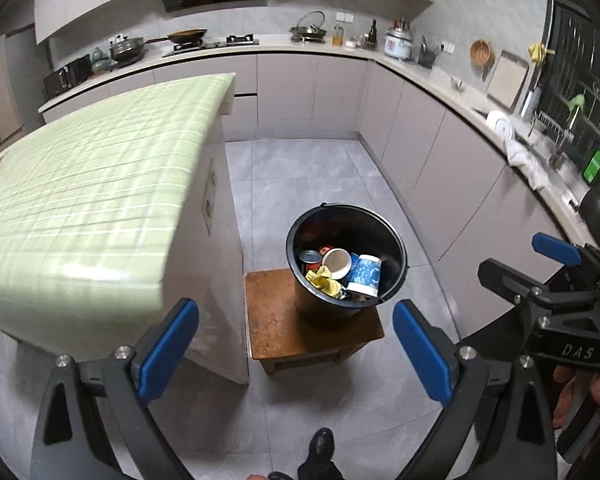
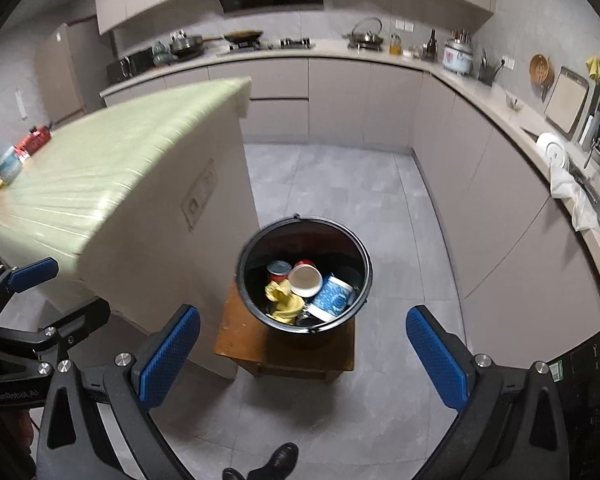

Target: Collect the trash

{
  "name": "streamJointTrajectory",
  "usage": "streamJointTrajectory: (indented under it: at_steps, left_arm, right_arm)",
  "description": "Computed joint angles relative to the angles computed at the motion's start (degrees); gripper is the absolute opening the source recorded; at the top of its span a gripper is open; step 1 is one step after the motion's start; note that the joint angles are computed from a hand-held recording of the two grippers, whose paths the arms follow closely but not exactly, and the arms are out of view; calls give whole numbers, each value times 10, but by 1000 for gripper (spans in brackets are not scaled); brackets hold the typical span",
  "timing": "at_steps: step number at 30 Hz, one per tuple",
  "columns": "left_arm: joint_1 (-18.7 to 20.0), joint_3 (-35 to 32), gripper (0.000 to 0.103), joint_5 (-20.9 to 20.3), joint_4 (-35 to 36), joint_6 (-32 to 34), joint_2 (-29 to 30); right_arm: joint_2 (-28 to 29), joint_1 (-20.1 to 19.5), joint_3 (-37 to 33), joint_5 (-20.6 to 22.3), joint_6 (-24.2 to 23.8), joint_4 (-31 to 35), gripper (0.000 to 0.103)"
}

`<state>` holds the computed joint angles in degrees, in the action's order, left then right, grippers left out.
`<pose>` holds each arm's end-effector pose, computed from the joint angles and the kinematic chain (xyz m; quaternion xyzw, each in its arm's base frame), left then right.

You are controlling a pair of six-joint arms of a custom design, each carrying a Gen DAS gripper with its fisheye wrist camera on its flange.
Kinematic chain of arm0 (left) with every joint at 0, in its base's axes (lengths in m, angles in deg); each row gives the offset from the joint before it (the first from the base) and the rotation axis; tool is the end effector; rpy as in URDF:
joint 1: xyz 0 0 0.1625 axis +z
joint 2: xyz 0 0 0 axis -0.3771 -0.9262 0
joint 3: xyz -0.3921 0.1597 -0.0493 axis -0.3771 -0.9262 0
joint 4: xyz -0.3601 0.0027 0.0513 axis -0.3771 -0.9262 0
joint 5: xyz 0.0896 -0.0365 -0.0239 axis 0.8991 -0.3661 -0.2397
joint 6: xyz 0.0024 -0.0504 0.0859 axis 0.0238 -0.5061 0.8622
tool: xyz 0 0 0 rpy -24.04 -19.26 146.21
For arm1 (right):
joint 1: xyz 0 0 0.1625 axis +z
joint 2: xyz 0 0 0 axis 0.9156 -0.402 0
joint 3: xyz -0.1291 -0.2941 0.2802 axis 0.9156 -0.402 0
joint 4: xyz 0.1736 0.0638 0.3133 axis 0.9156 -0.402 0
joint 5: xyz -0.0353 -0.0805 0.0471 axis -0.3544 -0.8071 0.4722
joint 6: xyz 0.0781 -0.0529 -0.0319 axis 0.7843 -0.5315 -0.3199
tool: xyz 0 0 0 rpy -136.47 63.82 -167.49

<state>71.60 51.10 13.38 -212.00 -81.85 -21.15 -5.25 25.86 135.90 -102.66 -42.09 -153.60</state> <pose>-0.3985 -0.7707 0.1015 0.2436 0.8972 -0.2514 0.2694 0.1056 -0.7388 0.3899 0.1247 -0.8630 0.3344 0.3575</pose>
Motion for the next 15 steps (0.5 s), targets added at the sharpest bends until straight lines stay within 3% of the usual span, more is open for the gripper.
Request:
streamJointTrajectory:
  at_steps: [8, 15]
  left_arm:
    - [-21, 149, 98, 11, -119, 13, -84]
    - [-26, 165, 98, 12, -158, 27, -90]
  right_arm:
    - [-58, 35, 97, -5, -6, -59, 103]
    - [-68, 44, 121, -1, -10, -79, 103]
